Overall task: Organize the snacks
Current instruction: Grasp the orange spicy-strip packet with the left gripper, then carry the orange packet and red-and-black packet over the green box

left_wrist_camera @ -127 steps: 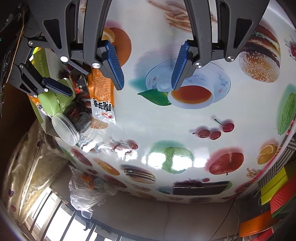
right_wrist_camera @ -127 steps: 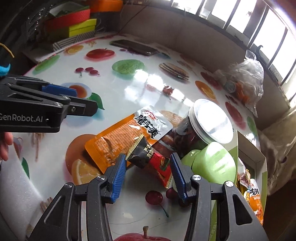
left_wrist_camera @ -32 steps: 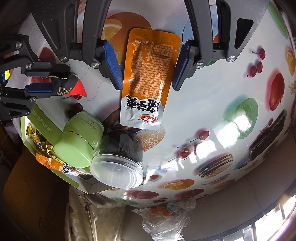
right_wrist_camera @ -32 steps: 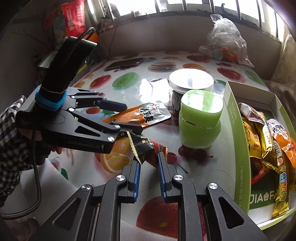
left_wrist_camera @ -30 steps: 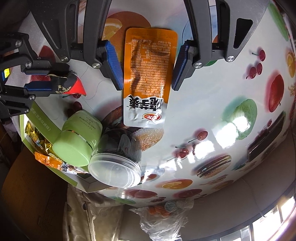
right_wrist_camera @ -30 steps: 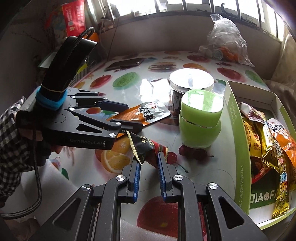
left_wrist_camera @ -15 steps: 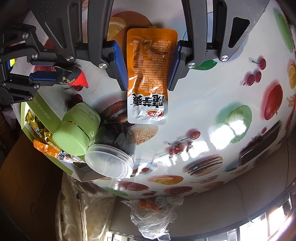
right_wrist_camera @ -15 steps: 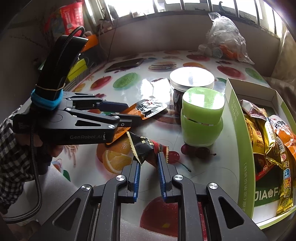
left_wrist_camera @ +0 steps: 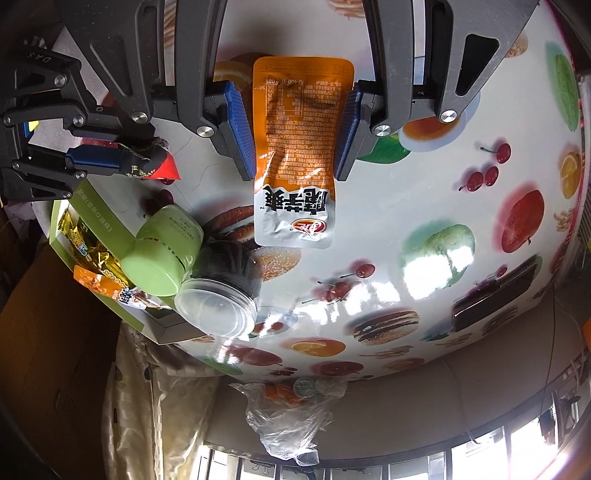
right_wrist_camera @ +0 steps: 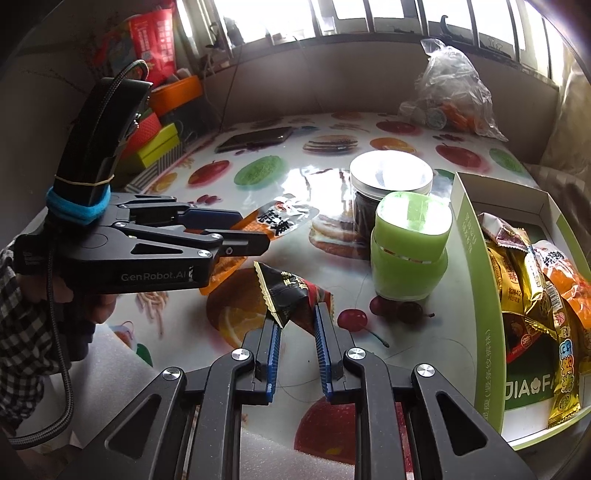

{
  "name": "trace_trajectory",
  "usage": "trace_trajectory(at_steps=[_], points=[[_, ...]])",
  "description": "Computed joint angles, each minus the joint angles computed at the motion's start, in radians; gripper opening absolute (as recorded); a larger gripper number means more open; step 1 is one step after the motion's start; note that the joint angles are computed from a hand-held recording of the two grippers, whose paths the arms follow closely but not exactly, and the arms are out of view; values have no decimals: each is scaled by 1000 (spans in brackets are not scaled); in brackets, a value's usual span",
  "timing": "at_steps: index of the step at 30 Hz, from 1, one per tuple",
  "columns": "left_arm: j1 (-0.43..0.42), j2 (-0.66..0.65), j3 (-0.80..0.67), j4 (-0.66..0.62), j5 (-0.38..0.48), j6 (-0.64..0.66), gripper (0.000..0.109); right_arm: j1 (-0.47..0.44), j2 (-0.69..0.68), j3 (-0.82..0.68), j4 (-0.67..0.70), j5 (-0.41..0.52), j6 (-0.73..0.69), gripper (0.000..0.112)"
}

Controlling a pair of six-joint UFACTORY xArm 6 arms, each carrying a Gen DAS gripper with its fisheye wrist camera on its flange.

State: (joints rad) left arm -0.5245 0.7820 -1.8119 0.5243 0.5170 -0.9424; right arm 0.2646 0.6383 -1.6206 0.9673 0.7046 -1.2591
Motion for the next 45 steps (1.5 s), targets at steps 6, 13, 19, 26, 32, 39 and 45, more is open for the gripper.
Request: trace_trajectory(at_steps=[6, 13, 19, 26, 32, 39, 45], points=[[-12, -51, 46, 76, 6, -76, 44, -1, -44, 42, 50, -16, -43, 17], [-27, -92, 62, 133, 33, -128, 44, -5, -97, 89, 103, -34, -94, 17], [-42, -111, 52, 168, 61, -159, 44, -21, -137, 122, 152, -35, -135, 17], [-58, -101, -1, 193, 78, -157, 44, -48, -163, 134, 194, -47, -158, 17], [-70, -64, -77, 173, 101, -121, 44, -69, -176, 141, 217, -55, -168, 17], [-85, 25, -233, 126, 133, -52, 44, -98, -181, 134, 238, -75, -171, 17], [-98, 173, -482, 39, 189, 58, 44, -132, -162, 101, 231, -105, -143, 17]])
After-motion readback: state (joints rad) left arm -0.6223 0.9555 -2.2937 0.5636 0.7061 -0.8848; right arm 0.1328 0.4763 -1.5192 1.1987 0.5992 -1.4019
